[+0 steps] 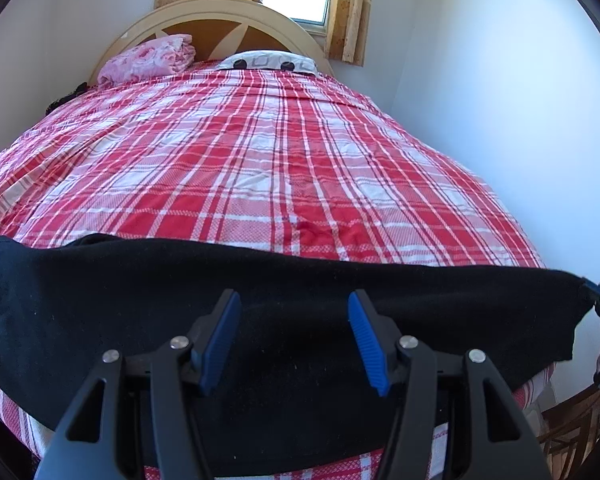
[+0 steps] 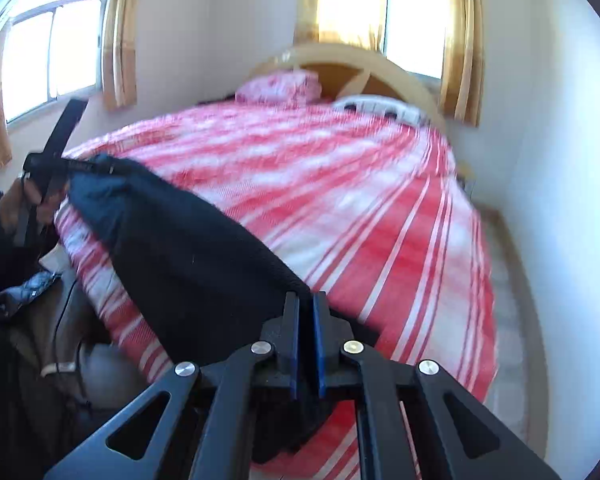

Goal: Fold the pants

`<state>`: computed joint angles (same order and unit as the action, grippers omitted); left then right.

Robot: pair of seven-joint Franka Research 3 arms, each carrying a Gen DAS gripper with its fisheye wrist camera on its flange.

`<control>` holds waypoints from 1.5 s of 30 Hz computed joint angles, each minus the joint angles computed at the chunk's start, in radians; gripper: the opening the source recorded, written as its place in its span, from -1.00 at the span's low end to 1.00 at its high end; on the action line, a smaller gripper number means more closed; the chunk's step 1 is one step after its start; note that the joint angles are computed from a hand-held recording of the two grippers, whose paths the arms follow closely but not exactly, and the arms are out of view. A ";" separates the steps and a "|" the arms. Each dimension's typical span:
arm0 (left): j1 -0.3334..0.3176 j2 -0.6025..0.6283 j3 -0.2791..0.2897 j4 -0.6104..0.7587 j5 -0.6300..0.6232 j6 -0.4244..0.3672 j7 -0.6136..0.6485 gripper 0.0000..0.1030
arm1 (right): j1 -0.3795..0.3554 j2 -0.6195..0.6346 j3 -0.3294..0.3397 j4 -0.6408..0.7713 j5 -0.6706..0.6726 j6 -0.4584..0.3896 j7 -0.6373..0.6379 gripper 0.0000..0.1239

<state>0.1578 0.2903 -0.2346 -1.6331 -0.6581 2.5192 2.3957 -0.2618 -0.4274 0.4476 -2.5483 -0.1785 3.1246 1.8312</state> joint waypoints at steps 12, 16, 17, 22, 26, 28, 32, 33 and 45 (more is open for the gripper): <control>-0.002 0.020 0.005 0.026 0.027 0.009 -0.037 0.15 | 0.813 0.146 -0.766 -0.036 0.750 0.313 -0.511 -0.43; 0.008 0.026 -0.009 0.029 0.020 0.015 -0.015 0.15 | 0.899 0.059 -0.747 -0.052 1.144 0.493 -0.603 -0.42; 0.012 0.025 -0.013 0.024 0.011 0.031 0.001 0.15 | 0.851 0.033 -0.664 -0.054 1.197 0.469 -0.627 -0.42; 0.018 0.031 -0.014 0.015 0.008 0.041 0.016 0.18 | 0.509 0.061 -0.228 -0.050 1.053 0.356 -0.436 -0.42; 0.017 0.008 -0.004 -0.045 0.038 0.119 0.049 0.18 | 0.160 0.087 0.012 -0.037 0.539 0.120 -0.021 -0.42; 0.020 0.005 0.008 -0.070 0.070 0.153 0.055 0.19 | 0.013 0.068 0.107 -0.023 0.234 -0.024 0.229 -0.43; 0.062 0.035 0.023 -0.056 0.110 0.130 0.019 0.23 | 0.010 0.006 0.104 -0.052 0.125 -0.101 0.293 -0.46; 0.087 0.037 0.009 -0.051 0.081 0.114 0.047 0.23 | 0.020 -0.013 0.094 -0.051 0.140 -0.150 0.267 -0.46; 0.155 0.144 0.011 0.152 0.006 0.077 -0.020 0.29 | 0.220 0.490 0.022 0.482 0.228 0.057 0.043 -0.43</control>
